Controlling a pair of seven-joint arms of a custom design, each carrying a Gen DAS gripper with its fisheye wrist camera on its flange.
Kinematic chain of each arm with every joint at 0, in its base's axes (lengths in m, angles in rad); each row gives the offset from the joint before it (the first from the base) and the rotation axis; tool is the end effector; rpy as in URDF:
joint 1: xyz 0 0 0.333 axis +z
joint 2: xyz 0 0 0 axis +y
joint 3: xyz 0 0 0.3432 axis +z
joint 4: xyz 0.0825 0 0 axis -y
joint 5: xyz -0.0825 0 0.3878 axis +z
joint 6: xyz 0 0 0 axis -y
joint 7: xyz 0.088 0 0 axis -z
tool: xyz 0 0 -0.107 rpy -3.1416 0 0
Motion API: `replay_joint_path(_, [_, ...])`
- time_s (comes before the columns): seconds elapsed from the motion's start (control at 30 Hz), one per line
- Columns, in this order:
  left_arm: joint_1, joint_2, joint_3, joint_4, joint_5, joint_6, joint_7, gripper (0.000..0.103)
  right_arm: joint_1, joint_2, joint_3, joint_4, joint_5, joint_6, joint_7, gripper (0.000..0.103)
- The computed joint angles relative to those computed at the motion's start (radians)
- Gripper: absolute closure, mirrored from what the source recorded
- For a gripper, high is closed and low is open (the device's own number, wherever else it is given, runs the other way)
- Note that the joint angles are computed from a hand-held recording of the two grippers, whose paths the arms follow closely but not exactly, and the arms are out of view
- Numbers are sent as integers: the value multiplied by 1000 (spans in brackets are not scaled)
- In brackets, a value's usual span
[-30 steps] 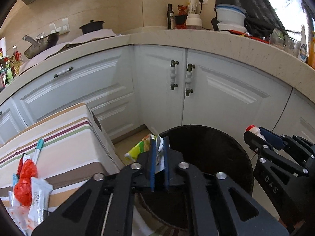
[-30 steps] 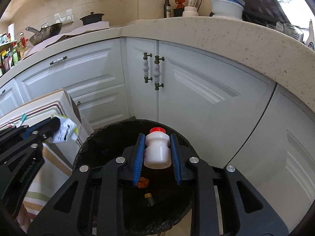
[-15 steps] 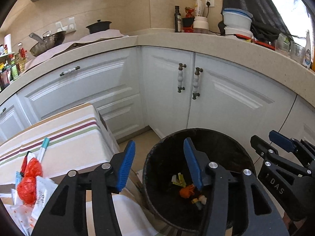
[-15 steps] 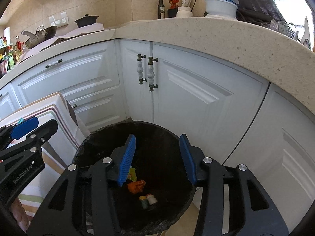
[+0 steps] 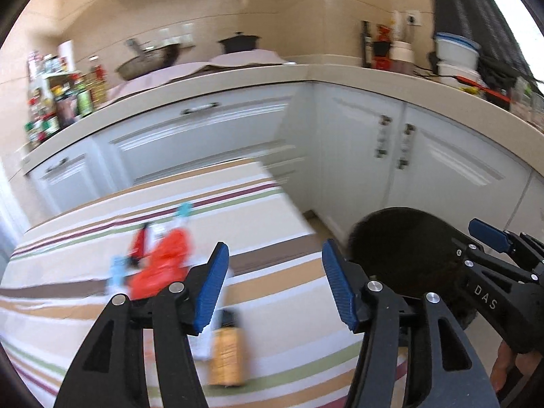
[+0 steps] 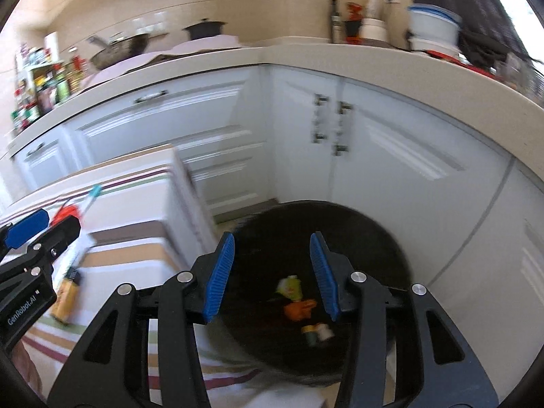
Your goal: Collect trash
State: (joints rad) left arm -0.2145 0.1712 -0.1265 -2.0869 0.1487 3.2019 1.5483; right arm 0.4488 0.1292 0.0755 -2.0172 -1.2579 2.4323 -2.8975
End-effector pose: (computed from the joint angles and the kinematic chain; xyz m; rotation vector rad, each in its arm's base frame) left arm 0.5899 -0.2195 0.4836 -1.2634 2.0329 -0.9745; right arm 0.5318 0.3027 0.4449 -1.3310 1.9933 -0.9771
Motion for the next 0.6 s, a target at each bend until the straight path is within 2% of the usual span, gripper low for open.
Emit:
replay_joint_path(0.03, [-3,-9,17,-10,4,2,-9,46,4,14,5,18,2,6,-13,58])
replay_joint_path(0.13, [-75,-40,149,-47,77,8,-104,45,31,55,10,72,6,22,-47,58])
replay_joint_path(0.2, [-151,-55,276,-64,182,12,-217,45,51,85,10,111,14,32,-73,58])
replay_joint_path(0.23, [-168,-59,311,-70,221,14,-256,45,62,99,8,129,20,39,-87,58])
replay_joint_path(0.3, [-241,-69,435,-78,359,17,-394,45,82,127,2,165,37,50,-121,58])
replay_joint_path(0.37, [-282,-77,519,-82,484,12,-515,45,103,149,-7,193,53,59,-149,58])
replay_joint_path(0.5, [-284,-86,583,-82,644,0,-680,45,143,201,-23,260,99,74,-221,58])
replay_joint_path(0.6, [-237,-92,573,-91,674,-2,-715,45,172,239,-35,305,143,74,-283,58])
